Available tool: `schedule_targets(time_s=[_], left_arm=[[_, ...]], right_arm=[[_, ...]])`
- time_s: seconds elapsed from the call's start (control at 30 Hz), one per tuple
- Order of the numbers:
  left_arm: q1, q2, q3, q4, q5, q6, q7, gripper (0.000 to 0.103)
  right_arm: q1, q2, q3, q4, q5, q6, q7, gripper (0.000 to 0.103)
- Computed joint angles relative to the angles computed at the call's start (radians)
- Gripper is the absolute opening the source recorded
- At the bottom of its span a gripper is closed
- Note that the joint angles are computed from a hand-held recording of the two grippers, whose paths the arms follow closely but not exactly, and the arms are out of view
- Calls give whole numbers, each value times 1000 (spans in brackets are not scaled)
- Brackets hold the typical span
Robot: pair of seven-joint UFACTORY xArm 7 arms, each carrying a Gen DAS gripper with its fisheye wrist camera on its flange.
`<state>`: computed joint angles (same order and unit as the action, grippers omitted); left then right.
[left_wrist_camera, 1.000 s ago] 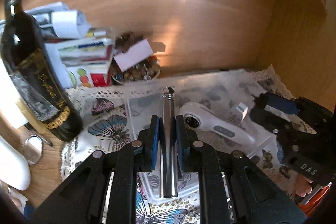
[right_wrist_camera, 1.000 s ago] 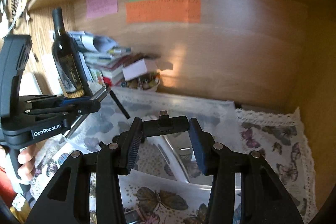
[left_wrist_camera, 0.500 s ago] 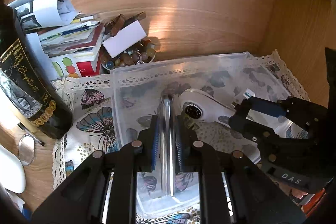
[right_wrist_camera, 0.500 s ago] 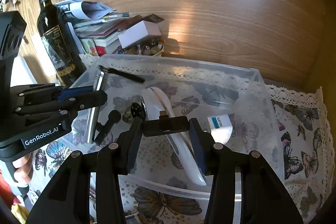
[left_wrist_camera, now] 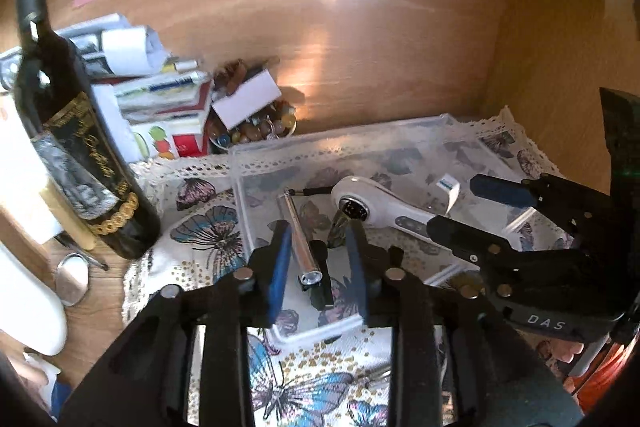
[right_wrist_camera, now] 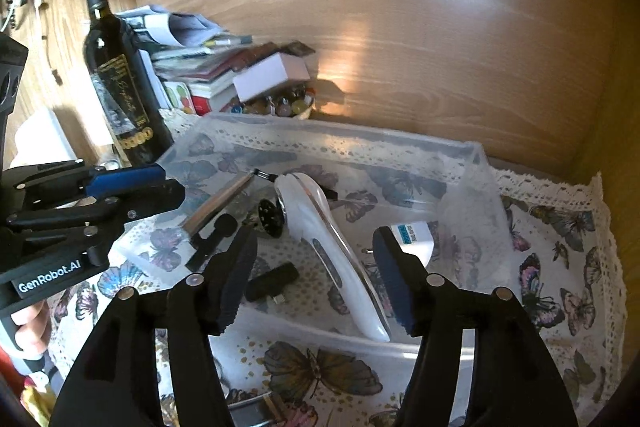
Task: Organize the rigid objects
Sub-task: 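Grasp the orange-and-black lighter with right tool while left tool grasps the silver keys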
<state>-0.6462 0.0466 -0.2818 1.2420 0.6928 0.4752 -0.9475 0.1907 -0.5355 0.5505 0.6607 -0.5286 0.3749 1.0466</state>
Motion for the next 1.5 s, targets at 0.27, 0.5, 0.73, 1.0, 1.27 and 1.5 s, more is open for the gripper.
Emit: schedule_targets(time_s=[0.27,0.5,0.73,1.0,1.27,1.5], left_arm=[[34,-128,-52,-100,133,-12,-138,73],[87,-220,-117,-202,157,-18,-191,84],[120,-257,-156,-281,107,-14,-167,86],[108,-250,-157,-324,-26,-16,-49,86],[52,-151,-132,-276,-143,-22,83,86],[-24,-36,-103,-168,-174,41,190,86]], right_arm=[[38,-140,16,-58,36,22,-4,69],[77,-193,50,-105,92,67,-6,84],[125,-90,70,-108,133,74,28,84],[219,55,10,-69,127,130,-4,84],[273,-28,-42,-137,141,149,-10,64],[277,-119,-40,-194,156,166,-17,22]])
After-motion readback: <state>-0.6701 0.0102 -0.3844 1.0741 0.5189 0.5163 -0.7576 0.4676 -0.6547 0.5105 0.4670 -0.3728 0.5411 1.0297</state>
